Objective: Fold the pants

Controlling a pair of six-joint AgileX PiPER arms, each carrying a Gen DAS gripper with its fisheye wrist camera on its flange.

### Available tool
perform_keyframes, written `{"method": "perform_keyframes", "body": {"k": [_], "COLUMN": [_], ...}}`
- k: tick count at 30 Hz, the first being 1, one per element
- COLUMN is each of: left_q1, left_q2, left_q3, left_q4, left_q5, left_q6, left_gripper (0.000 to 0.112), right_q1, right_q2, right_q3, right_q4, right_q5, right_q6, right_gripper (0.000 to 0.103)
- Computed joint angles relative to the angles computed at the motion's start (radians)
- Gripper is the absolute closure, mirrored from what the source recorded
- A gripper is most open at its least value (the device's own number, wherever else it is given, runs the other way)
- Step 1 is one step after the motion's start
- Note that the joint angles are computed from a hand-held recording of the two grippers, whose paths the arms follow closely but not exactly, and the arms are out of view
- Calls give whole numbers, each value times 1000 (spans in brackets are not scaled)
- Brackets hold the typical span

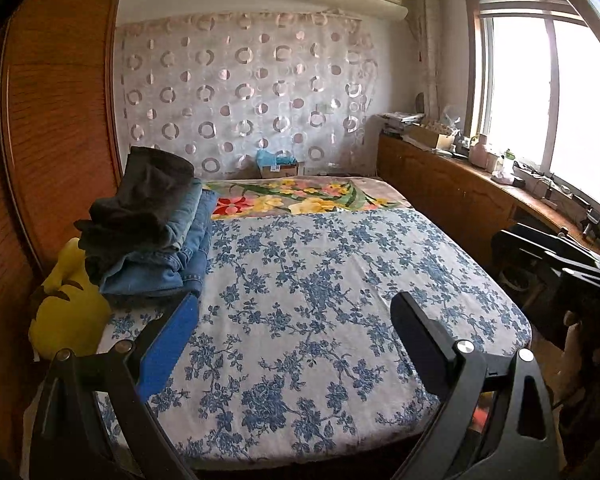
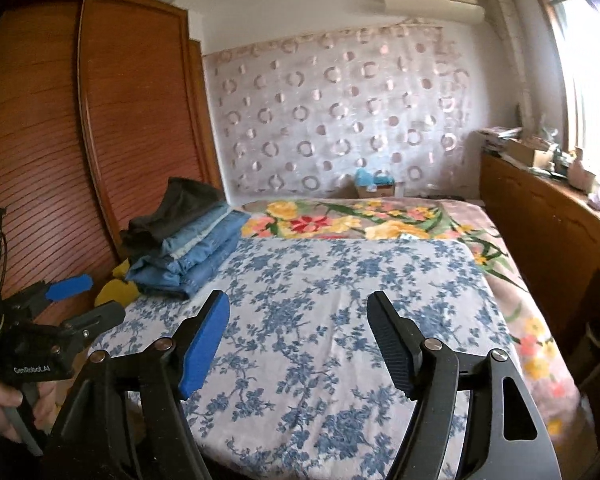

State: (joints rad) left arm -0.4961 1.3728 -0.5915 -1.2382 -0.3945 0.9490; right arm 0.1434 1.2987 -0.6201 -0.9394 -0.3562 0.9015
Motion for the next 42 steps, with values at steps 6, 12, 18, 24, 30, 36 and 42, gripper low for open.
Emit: {"method": "perform_keyframes", "body": {"k": [6,12,18,24,30,36,42], "left_q1": [-70,-130,-163,-164,-156,-152,-154], "left_q2": [-55,-118,-164,-161,-163,-160,-156], "left_q3": [-11,-4,15,16,28,32,52], "left_q4": [-164,-243,-256,-264,-248,-235,-184], "left_q5": [-64,-133,-183,-193,-185,-184,-196], "left_q6": [165,233,236,236,217,201,131], "left_gripper": [15,15,15,15,15,15,15], "right_q1": [8,34,62,61,43,17,4], "right_q2": [-63,-136,-180,-150,-148,-154,-154], "right_q3": [62,132,191,210,208,202,197], "right_q4": [133,340,539,598,555,483,443], "right_q5": [10,19,-5,-55,-51,-50,-52], "right_q6": [-110,-292,-475,-538,-502,-440,-404], "right_gripper": [30,30,30,30,30,30,30]}}
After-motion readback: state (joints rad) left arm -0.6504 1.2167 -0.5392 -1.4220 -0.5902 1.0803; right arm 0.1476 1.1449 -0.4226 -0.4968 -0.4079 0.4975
